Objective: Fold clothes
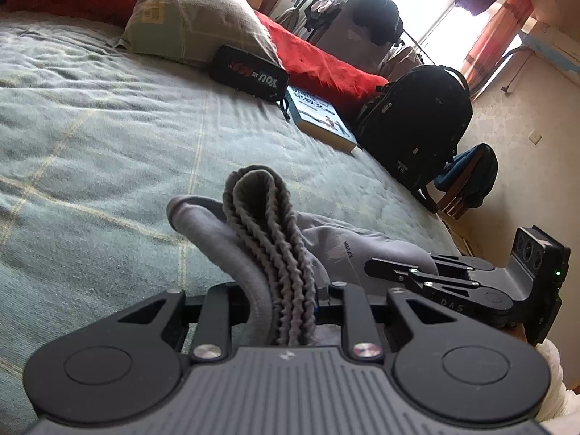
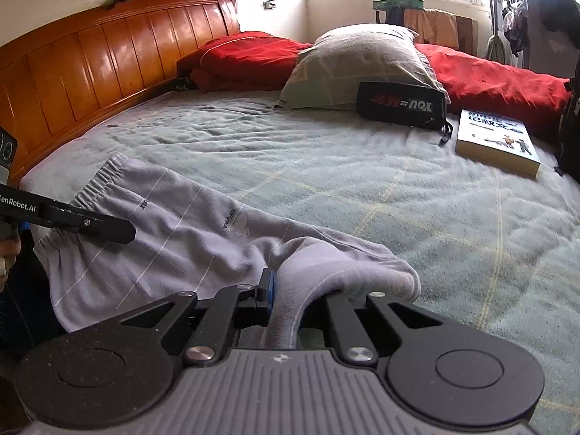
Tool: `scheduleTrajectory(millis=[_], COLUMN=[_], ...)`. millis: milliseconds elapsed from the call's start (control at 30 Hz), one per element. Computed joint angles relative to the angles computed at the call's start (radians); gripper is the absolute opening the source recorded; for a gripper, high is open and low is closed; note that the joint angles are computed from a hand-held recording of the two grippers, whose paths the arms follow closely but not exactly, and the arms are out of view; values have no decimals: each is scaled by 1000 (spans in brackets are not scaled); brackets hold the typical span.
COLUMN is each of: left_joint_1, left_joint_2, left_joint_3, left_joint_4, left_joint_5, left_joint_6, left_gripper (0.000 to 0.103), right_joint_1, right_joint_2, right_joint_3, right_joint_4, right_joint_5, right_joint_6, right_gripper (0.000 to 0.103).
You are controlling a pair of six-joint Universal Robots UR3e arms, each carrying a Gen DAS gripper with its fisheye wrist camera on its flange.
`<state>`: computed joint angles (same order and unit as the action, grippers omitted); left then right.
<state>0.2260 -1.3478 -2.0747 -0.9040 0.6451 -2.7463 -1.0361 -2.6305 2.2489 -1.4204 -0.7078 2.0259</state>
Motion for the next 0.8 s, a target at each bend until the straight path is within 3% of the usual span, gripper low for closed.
scheduleTrajectory(millis=[167,400,633,800], left_joint_1=[20,89,220,341], left_joint_2=[39,126,262,358], left_joint_3=[-7,-42,-79,-69], left_joint_4=[-20,-91,-295,-524], left_joint_5=[-13,-56,-108,-143], left_joint_6=[8,52,177,327], left_gripper=[22,22,22,22], right_joint_1=[30,157,372,541], right_joint_2=[9,71,224,367], right_joint_3=[-4,10,34,17], right_joint_4=[-37,-244,-596,-821], right_joint_5=[0,-27,-109,-195], right_joint_6=[26,166,384,520], right_gripper=[11,11,11,11])
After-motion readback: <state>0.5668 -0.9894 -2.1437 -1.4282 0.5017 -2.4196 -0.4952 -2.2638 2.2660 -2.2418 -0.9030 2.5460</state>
